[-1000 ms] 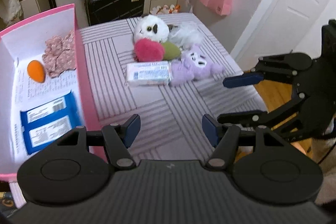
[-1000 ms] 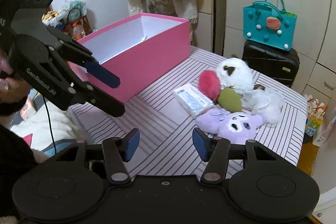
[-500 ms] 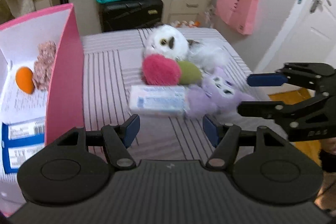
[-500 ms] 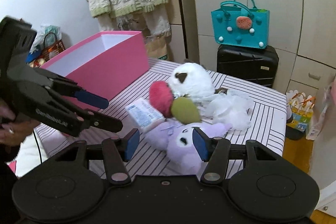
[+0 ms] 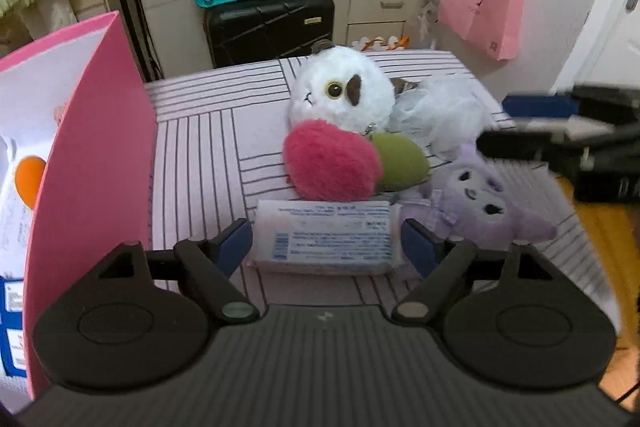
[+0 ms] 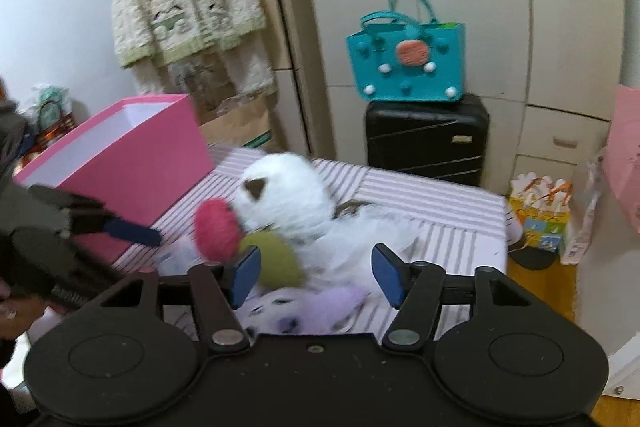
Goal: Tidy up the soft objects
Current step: 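Grasp the white wipes packet with the left tool while the right tool grasps the white mesh puff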
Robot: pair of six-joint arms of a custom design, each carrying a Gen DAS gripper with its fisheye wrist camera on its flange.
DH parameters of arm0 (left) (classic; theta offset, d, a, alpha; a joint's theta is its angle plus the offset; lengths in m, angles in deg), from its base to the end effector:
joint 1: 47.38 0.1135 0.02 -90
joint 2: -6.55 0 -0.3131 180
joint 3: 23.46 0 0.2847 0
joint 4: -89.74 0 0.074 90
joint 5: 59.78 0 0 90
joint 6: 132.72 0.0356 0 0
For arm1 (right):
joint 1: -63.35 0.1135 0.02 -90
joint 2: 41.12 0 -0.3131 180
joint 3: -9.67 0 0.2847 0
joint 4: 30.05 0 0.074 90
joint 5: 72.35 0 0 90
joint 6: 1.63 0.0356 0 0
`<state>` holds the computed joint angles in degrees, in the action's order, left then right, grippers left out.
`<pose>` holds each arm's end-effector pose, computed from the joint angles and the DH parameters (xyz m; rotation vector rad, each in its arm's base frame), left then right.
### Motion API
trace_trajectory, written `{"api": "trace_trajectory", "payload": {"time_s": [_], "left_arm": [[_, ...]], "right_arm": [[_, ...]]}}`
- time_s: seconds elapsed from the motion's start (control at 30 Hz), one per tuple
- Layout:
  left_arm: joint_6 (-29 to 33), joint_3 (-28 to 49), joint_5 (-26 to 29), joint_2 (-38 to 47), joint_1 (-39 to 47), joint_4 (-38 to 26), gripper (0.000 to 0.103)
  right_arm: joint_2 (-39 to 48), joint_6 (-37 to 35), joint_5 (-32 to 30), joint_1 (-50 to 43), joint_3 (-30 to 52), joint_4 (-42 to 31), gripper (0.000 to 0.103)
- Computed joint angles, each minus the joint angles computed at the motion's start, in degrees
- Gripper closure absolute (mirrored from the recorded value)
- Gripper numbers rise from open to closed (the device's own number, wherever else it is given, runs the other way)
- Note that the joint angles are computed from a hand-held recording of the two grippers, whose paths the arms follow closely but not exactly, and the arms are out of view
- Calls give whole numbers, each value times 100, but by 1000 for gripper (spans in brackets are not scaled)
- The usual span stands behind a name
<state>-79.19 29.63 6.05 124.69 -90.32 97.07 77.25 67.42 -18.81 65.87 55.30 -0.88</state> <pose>0.2622 -0.2241 0.0414 -0.0133 2.4523 -0.0493 0.3264 0.0355 0.0464 -0.7491 2.0835 0.5622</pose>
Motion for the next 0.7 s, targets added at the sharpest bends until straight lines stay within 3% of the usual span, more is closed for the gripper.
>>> {"api": "trace_trajectory", "payload": {"time_s": [0.1, 0.3, 0.4, 0.7], "left_arm": [[-58, -33, 373, 36, 139, 94, 13], [-330, 7, 501, 195, 280, 96, 13], [-310, 54, 346, 324, 201, 151, 12], [-406, -54, 126, 430, 118, 512, 14]], "right_arm": [[186, 198, 194, 37, 141, 258, 31], [644, 397, 447, 141, 706, 122, 28], [844, 463, 462, 202, 997, -87, 20], [1042, 439, 792, 492, 1110, -193, 20]]}}
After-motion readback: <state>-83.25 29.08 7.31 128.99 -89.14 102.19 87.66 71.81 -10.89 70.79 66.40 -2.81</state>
